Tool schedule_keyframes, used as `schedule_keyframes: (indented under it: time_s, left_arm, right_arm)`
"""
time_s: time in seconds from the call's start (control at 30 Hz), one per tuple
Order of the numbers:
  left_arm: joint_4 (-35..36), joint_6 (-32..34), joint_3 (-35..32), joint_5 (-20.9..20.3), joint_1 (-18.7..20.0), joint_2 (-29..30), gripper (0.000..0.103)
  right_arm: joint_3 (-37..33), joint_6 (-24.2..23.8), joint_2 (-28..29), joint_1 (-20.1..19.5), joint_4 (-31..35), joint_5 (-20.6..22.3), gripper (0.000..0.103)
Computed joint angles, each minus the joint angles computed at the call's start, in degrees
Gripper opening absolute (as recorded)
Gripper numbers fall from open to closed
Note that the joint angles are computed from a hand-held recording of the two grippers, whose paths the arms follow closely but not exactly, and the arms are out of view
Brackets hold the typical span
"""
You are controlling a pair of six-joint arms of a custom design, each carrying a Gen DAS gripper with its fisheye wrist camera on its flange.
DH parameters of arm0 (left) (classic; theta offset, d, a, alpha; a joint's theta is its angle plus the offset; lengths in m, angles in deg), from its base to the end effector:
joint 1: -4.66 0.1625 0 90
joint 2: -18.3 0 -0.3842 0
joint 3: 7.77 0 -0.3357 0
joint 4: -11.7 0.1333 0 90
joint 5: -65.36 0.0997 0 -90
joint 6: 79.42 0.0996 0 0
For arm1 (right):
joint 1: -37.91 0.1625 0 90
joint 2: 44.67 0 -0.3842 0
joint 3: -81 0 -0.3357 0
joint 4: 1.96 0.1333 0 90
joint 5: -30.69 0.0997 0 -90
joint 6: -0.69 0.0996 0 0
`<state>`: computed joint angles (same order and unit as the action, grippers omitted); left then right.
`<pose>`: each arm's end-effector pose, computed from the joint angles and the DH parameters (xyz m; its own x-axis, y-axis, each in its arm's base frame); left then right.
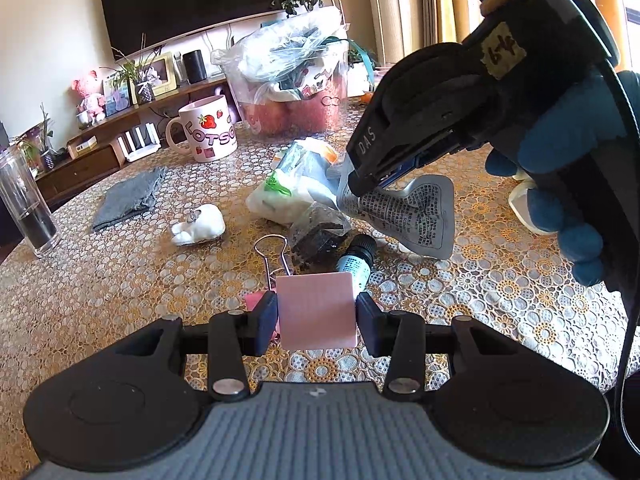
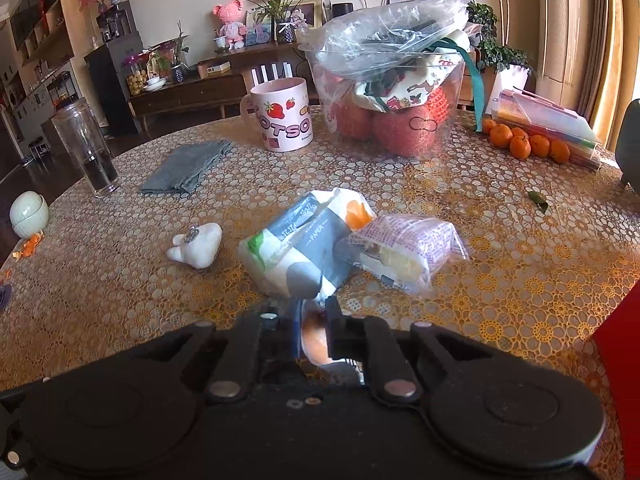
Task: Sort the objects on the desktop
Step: 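Carry pink pad in left tool while right tool carries white packet to box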
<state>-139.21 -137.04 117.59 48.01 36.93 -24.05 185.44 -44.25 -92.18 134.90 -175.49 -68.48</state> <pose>-0.2214 -0.4099 0.0231 -0.5843 -0.1801 -0.7913 0.5415 0.6398 -0.5454 0.1866 -0.5573 0.1212 -0.6229 -0.6618 0.4171 -0.7753 0.5934 -0.2163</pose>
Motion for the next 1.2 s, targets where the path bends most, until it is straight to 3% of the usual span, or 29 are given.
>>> schedule_keyframes:
  time_s: [0.3, 0.53, 0.93, 1.2]
  left_arm:
    - [3.28, -2.44, -0.83, -1.1, -1.65, -0.8, 0.042]
    - [3.09, -0.73, -2.32, -1.19, -3.09, -0.32, 0.042]
    - [0.11, 5.24, -7.64, -1.29, -5.13, 2.88, 0.042]
    - [-6.23, 14.9, -13.87, -1.55, -6.34, 6.91, 0.042]
  right_arm:
    - [2.25, -0.29, -3.18, -1.69, 0.13, 0.52, 0.007]
    - [5.67, -1.12, -7.96, -3.25, 0.16, 2.68, 0.007]
    - [9.48, 0.37, -18.77, -7.82, 3.19, 10.28, 0.006]
    - [9.24, 0.23, -25.64, -10.64, 7.34, 15.51, 0.006]
